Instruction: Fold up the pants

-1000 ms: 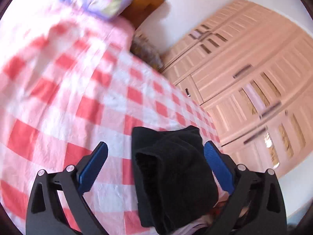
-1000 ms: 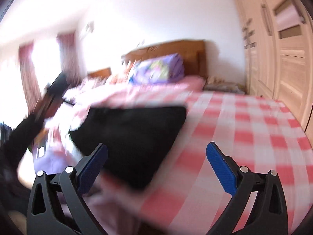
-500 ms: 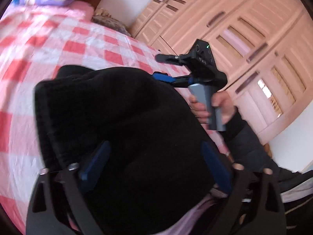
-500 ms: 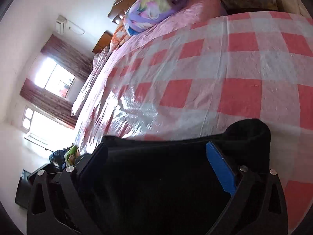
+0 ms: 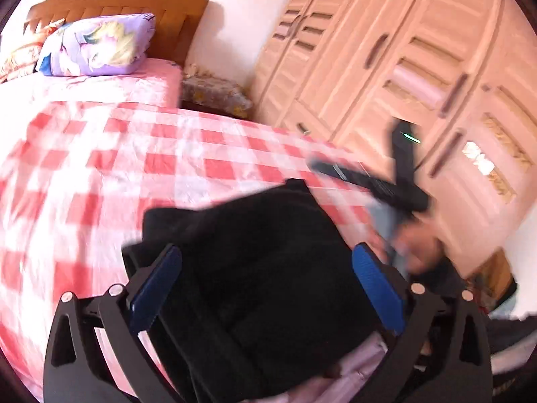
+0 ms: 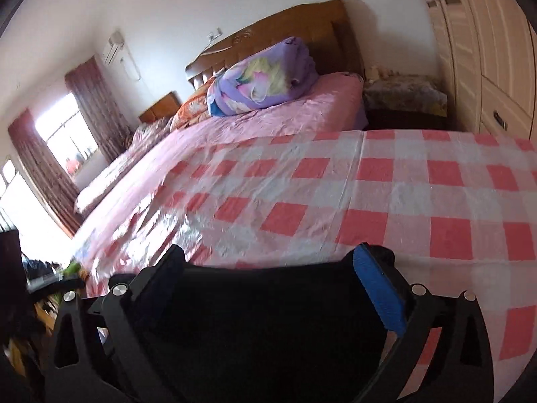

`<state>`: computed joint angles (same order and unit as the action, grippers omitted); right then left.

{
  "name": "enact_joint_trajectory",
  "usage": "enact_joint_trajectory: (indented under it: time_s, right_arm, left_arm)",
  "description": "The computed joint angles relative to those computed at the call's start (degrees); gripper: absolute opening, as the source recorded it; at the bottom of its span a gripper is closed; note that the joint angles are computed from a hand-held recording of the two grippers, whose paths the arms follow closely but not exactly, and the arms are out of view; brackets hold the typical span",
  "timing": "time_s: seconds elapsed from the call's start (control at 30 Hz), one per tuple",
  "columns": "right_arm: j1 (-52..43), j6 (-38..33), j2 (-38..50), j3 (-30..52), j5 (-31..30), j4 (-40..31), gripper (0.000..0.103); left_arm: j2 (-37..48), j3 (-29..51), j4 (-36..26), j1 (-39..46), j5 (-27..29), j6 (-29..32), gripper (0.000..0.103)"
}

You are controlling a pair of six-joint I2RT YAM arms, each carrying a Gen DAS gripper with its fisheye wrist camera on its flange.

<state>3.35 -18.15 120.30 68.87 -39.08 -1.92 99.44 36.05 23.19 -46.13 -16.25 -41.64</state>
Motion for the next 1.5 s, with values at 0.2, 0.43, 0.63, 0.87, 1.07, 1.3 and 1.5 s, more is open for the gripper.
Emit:
enact_joint_trajectory:
  time_s: [0.2,0.43,0.63,0.87,1.07,1.3,1.5]
  right_arm:
    - [2.83,-22.24,-1.99,-18.68,15.13,7.83,0.098]
    - [-12.76,-35.05,-7.23,-21.35,-2.33,-6.01,0.099]
    - [-19.31,-48.74,-1.57,-20.71,-5.22,-14.59,0.099]
    - [-26.29,-36.23,9.74,1.70,-11.64,-32.77,0.099]
    - [-27.34,-34.51,21.76,15.46,-14.00,-45.23,0.099]
    - [-23.71,-32.49,20.99,13.40,-12.65,-42.48,0.099]
    - [-22.74,-31.53,19.90,12.90,-11.51,-42.26,0.099]
  left_arm:
    - [22.41,23.27,-15.27,11.04,12.48,4.82,0.101]
    - [24.38,25.91,-17.75,9.59,7.30,6.52,0.101]
    - [25.34,26.28,-17.27,7.57,2.14,7.56,0.101]
    - [12.58,9.49,-4.94,1.60,-8.22,-2.07,0.101]
    - [6.59,-15.08,20.65,5.30,-0.82,-16.88,0.101]
    - [19.58,-14.65,31.76,12.45,16.26,-16.96,0.101]
    - [21.89,-0.43,11.46,7.01,10.15,-14.15,0.102]
